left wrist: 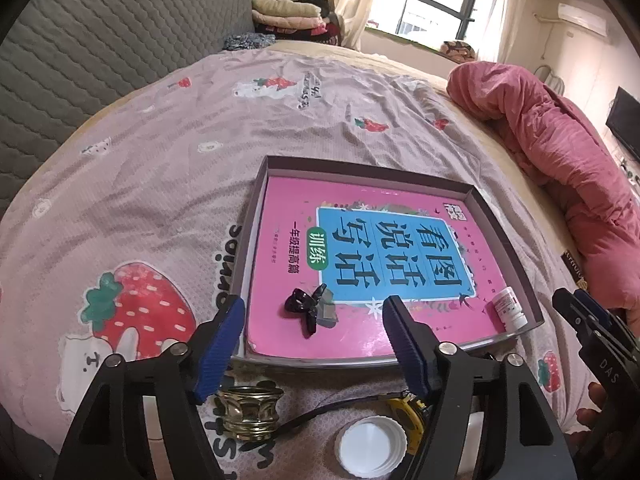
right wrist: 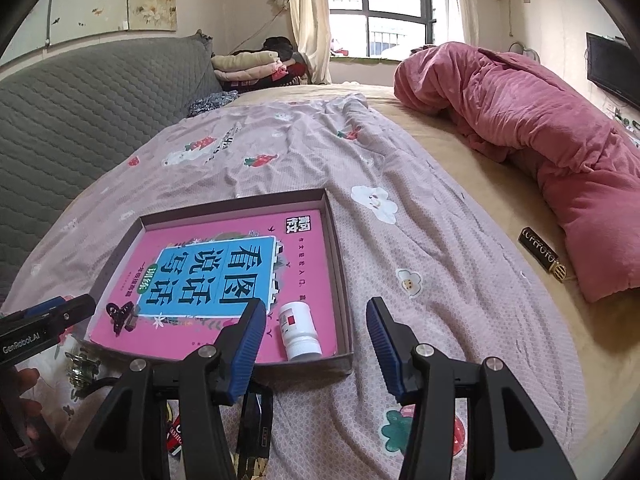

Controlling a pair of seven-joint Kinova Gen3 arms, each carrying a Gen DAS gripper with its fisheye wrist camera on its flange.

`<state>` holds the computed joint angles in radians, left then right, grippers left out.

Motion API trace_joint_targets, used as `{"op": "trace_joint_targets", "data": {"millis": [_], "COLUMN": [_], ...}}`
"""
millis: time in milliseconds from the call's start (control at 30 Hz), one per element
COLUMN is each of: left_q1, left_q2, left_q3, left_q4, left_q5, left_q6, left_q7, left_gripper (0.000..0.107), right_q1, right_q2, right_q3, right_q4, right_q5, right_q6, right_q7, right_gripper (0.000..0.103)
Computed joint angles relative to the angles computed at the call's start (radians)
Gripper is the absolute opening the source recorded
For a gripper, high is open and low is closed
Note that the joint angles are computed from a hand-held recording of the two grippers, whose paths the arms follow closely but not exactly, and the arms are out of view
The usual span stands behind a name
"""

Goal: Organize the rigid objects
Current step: 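Withdraw both open tools from the tray back toward the remaining items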

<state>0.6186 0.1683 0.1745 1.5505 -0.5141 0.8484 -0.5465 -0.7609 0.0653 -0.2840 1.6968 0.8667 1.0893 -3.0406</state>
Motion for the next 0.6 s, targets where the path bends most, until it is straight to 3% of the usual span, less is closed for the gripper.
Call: {"op": "trace_joint_targets", "data": {"millis": [600], "left_q1": [-0.052], "left_q2": [-0.092], "left_q3": [0.034], "left_q4": [0.045], "left_q5": [-0.019], "left_q6": [0.012], "left_q7": [0.012], "left_gripper": [0.074], "right_q1": [-0.027], "right_q2": [-0.024], "right_q3": [-0.035], "right_q4": [-0.004], "right_q5": [0.026], "right_q6": [0.046], "right_q7": [-0.018], "right_gripper": [0.052]}}
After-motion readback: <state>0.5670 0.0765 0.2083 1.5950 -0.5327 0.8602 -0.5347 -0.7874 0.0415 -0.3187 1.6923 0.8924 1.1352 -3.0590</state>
